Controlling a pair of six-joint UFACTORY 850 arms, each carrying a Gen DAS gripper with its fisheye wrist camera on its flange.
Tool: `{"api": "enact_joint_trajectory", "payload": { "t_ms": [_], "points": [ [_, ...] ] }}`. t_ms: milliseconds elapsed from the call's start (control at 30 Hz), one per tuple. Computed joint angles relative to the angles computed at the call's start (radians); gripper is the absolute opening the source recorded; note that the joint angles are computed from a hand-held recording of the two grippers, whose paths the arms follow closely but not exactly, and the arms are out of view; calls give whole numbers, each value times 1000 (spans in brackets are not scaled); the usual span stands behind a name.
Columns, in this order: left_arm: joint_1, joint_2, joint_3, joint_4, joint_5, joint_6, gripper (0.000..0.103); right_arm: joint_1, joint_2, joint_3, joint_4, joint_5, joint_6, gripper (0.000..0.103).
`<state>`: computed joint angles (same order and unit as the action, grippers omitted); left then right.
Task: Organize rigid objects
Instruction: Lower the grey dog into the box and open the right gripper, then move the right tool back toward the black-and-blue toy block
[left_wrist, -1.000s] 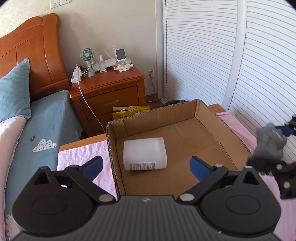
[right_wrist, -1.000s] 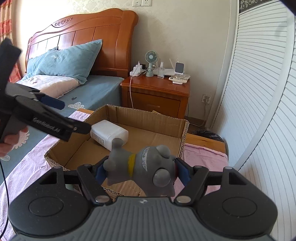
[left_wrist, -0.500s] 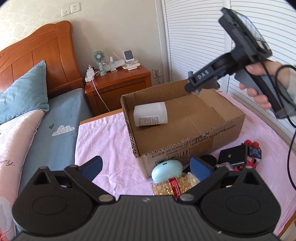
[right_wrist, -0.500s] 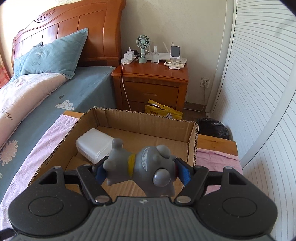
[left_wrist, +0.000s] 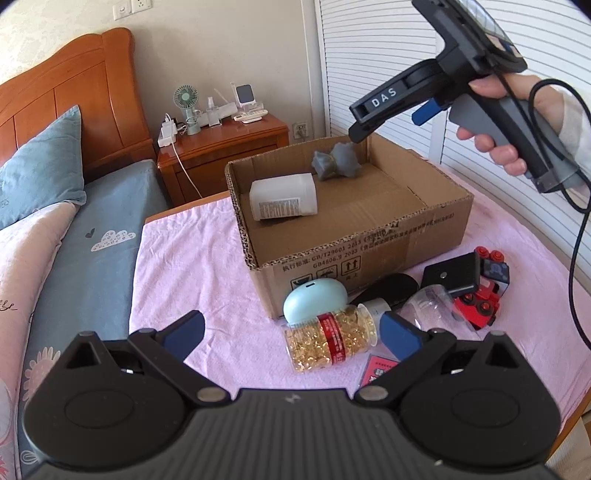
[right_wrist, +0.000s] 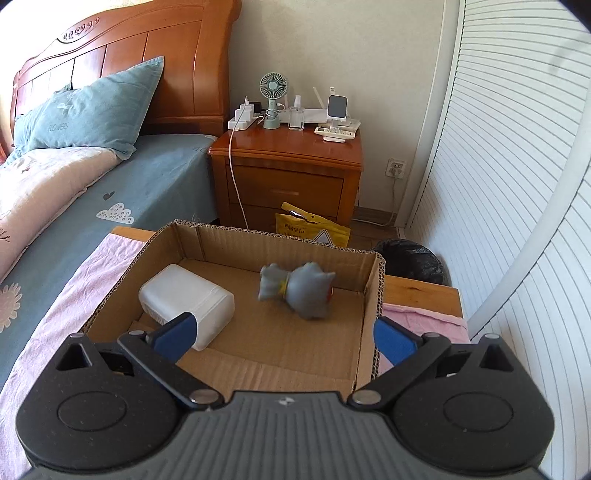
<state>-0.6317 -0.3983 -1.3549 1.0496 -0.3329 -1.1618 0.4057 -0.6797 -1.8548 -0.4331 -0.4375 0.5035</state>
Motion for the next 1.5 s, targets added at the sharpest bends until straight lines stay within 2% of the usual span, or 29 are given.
{"api": "enact_joint_trajectory", "payload": {
  "t_ms": [100,200,367,433,500,567,700,1000,1067,1233,1500],
  "points": [
    [-8,10,13,-4,1,-3,100,3,69,98,-35,41,47,103],
    [-15,15,18,-22,-9,5,100,12,135,189,-139,52,182,103],
    [-28,27,38,-8,-22,-27,100,26,229,330,-283,13,411,103],
    [-37,35,54,49,-37,-94,100,32,256,380,-327,-26,484,103],
    [-49,45,80,178,-61,-233,100,32,278,432,-363,-53,551,103],
    [-53,53,96,235,-73,-306,100,27,289,475,-350,-75,580,103],
    [-44,55,102,177,-51,-284,100,4,280,512,-272,-90,589,103],
    [-47,57,111,123,-59,-249,100,-31,221,497,-148,-4,563,103],
    [-47,55,110,108,-64,-234,100,-35,207,486,-105,-6,525,103],
    [-47,52,107,84,-64,-198,100,-30,207,490,-123,-18,522,103],
    [-47,36,96,25,-46,-113,100,-29,277,573,-183,-55,544,103]
  ]
}}
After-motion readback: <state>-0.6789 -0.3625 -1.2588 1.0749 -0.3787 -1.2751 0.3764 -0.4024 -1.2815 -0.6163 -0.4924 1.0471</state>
